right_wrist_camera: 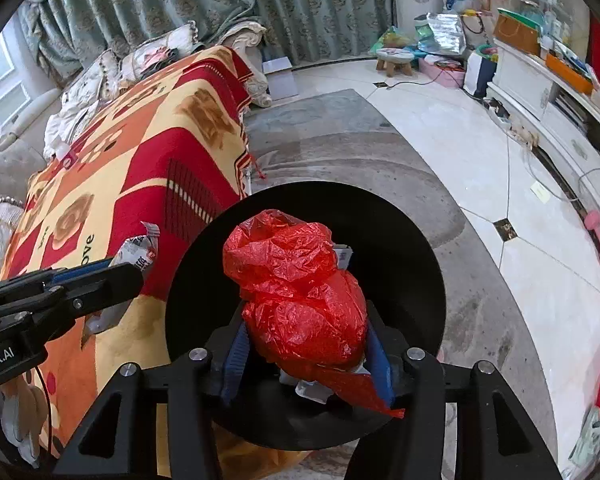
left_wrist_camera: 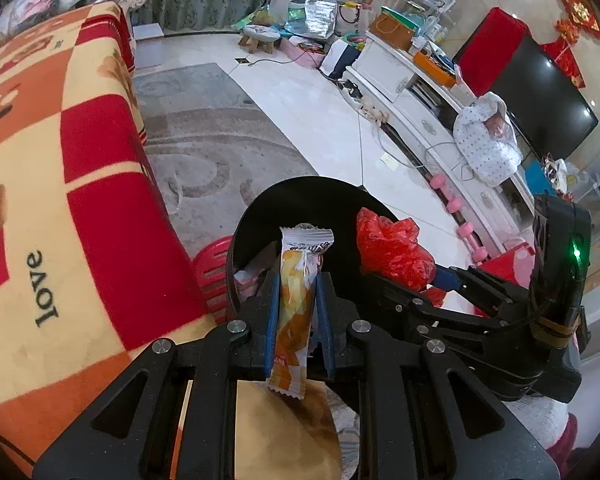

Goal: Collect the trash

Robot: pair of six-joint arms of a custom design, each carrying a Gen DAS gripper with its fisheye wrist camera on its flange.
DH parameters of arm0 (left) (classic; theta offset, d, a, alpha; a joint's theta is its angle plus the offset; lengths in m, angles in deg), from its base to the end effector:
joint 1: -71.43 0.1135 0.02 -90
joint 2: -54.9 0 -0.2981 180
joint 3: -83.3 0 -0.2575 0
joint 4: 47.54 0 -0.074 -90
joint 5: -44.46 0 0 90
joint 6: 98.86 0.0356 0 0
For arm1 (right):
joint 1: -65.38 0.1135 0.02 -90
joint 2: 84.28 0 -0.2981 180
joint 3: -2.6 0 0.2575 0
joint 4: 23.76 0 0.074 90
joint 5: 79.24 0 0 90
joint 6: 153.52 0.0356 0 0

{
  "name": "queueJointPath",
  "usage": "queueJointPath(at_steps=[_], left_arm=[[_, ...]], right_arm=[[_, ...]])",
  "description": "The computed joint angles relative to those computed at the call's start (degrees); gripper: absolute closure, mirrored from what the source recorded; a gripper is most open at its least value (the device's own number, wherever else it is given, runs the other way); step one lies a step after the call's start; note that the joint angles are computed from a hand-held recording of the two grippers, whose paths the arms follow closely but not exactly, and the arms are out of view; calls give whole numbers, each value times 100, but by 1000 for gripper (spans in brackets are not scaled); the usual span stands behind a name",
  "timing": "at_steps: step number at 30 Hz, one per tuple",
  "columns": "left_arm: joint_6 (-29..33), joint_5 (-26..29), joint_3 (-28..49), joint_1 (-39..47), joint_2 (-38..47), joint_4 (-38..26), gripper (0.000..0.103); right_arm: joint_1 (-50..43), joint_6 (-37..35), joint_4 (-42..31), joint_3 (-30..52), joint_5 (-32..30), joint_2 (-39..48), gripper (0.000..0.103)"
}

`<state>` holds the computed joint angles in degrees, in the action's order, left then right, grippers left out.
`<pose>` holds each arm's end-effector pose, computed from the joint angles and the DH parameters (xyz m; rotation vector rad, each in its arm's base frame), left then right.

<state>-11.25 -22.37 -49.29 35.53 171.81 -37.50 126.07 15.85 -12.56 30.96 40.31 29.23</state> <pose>0.2343 -0.1869 0.0462 0.9129 2.5138 -0.7562 0.1082 0.1568 0.0294 0.5099 2.5133 0.1087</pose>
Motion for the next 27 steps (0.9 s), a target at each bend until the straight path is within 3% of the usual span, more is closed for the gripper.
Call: queueJointPath(at_steps=[2,5,6,19,25,27], left_arm=[[-28,31,35,3,29,-20,83],[-44,104,8,34,-15,-20,58],[-58,126,-14,47,-46,-8,55],[17,-594,-810,353,-734,641,55],[72,-1270,-1421,399,-1245,1148,55],[160,-1142,-1568,564,-1410,1211,55]], right_arm=[[26,84,-33,-22,37,-21,45],[36,158,-11,-91,87,-64,38],[60,192,-44,-98,114,-91,38],[668,767,-1256,378,620,-441,37],[1118,1268,-2441,899,994,-600,37],[1249,1424,-2887,1111,1102,-617,37]])
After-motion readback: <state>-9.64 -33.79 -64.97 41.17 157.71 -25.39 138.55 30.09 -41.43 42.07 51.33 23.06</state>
